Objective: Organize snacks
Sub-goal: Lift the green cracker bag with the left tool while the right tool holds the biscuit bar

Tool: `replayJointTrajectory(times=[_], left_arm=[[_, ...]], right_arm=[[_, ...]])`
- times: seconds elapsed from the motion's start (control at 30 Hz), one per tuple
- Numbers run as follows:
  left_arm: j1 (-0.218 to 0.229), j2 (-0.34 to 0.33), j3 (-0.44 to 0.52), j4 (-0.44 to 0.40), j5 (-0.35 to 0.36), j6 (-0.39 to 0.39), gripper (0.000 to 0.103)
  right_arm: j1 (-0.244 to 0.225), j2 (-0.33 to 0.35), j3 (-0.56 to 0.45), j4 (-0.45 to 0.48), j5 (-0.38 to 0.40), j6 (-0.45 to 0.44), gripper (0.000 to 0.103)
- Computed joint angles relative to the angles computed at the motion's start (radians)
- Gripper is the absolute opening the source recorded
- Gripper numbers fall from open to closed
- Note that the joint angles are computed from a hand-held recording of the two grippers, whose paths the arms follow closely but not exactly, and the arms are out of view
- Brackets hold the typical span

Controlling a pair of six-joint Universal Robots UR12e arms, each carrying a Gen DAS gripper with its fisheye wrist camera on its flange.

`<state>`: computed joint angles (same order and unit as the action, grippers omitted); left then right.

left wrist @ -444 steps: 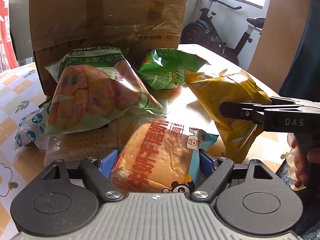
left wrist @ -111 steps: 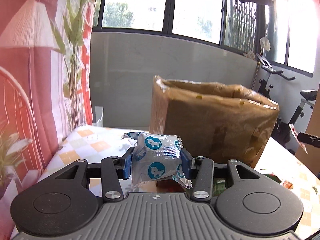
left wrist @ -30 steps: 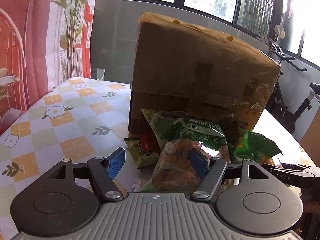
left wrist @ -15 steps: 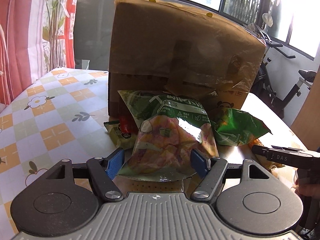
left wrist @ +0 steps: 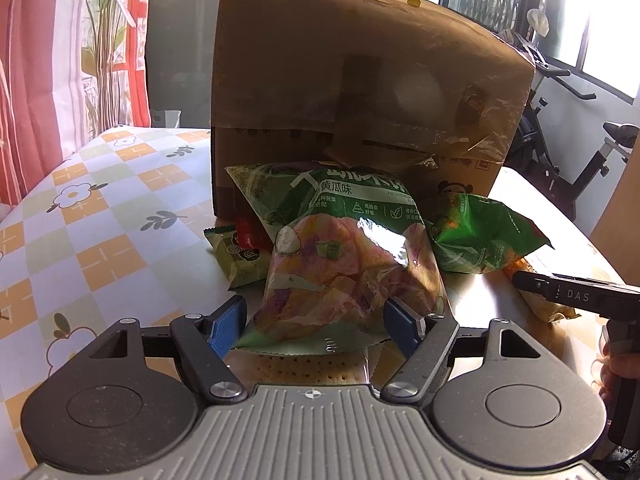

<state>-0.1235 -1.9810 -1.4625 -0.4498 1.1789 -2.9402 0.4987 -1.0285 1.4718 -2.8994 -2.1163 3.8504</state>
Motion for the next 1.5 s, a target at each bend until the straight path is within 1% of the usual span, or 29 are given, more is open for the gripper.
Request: replayJointTrajectory(times=[0.27, 0.4, 0.47, 0.57, 0.63, 0.73, 0.83, 0.9, 0.93, 1.0, 1.03, 1.07, 1.1, 1.13, 1.2, 1.23, 1.27, 1.3, 1.33, 1.37, 1.43, 1.5], left_arm=[[-0.011, -0.004, 0.006, -0.024, 0.042, 0.019, 0.079], [-0.01, -0.007, 0.013, -0.033, 0.039, 0.005, 0.079], [-0.011, -0.004, 0.008, -0.007, 0.036, 0.015, 0.079], [-0.014, 0.003, -0.001, 0.043, 0.027, 0.054, 0.08], [-0.02, 0.005, 0.0, 0.067, 0.034, 0.076, 0.087], [-0.033, -0.008, 0.024, 0.091, 0.049, 0.098, 0.09], [-0.05, -0.035, 0.082, 0.058, 0.09, 0.08, 0.09], [-0.066, -0.056, 0.129, 0.011, 0.143, 0.064, 0.09], [-0.07, -0.064, 0.146, -0.007, 0.156, 0.048, 0.09], [-0.069, -0.079, 0.18, -0.042, 0.131, 0.003, 0.093], [-0.071, -0.086, 0.195, -0.065, 0.129, 0.006, 0.094], [-0.076, -0.092, 0.214, -0.109, 0.149, 0.025, 0.094], [-0.085, -0.099, 0.227, -0.131, 0.193, 0.033, 0.094], [-0.088, -0.104, 0.233, -0.147, 0.22, 0.031, 0.096], [-0.078, -0.103, 0.23, -0.174, 0.196, -0.005, 0.097], [-0.071, -0.099, 0.225, -0.178, 0.175, -0.023, 0.092], [-0.061, -0.09, 0.208, -0.159, 0.149, -0.045, 0.089], [-0.056, -0.084, 0.195, -0.139, 0.148, -0.054, 0.084], [-0.057, -0.078, 0.186, -0.127, 0.169, -0.051, 0.079], [-0.056, -0.074, 0.182, -0.122, 0.185, -0.049, 0.077], [-0.05, -0.065, 0.175, -0.123, 0.204, -0.067, 0.074], [-0.032, -0.054, 0.165, -0.122, 0.173, -0.095, 0.074]], right_arm=[[-0.006, -0.003, 0.012, -0.032, 0.022, 0.025, 0.044], [-0.006, -0.001, 0.01, -0.032, 0.023, 0.026, 0.044], [-0.006, -0.002, 0.011, -0.036, 0.025, 0.029, 0.044], [-0.008, -0.002, 0.013, -0.042, 0.029, 0.034, 0.044], [-0.007, -0.002, 0.012, -0.04, 0.029, 0.034, 0.044], [-0.007, -0.001, 0.01, -0.034, 0.028, 0.033, 0.045], [-0.007, -0.001, 0.01, -0.034, 0.028, 0.033, 0.045], [-0.007, -0.001, 0.01, -0.036, 0.029, 0.035, 0.045], [-0.008, -0.001, 0.012, -0.04, 0.032, 0.037, 0.045], [-0.009, -0.002, 0.013, -0.043, 0.035, 0.039, 0.045], [-0.009, -0.002, 0.013, -0.043, 0.035, 0.04, 0.045], [-0.009, -0.002, 0.013, -0.044, 0.036, 0.04, 0.045], [-0.009, -0.002, 0.014, -0.045, 0.037, 0.041, 0.045], [-0.01, -0.002, 0.015, -0.048, 0.039, 0.043, 0.045], [-0.011, -0.003, 0.018, -0.056, 0.044, 0.047, 0.045], [-0.012, -0.003, 0.02, -0.06, 0.047, 0.049, 0.045], [-0.012, -0.004, 0.022, -0.063, 0.049, 0.05, 0.045], [-0.013, -0.004, 0.023, -0.066, 0.05, 0.051, 0.045], [-0.014, -0.004, 0.023, -0.067, 0.052, 0.052, 0.045], [-0.014, -0.004, 0.023, -0.068, 0.052, 0.053, 0.045], [-0.014, -0.004, 0.023, -0.07, 0.054, 0.053, 0.045], [-0.014, -0.004, 0.024, -0.071, 0.055, 0.055, 0.045]])
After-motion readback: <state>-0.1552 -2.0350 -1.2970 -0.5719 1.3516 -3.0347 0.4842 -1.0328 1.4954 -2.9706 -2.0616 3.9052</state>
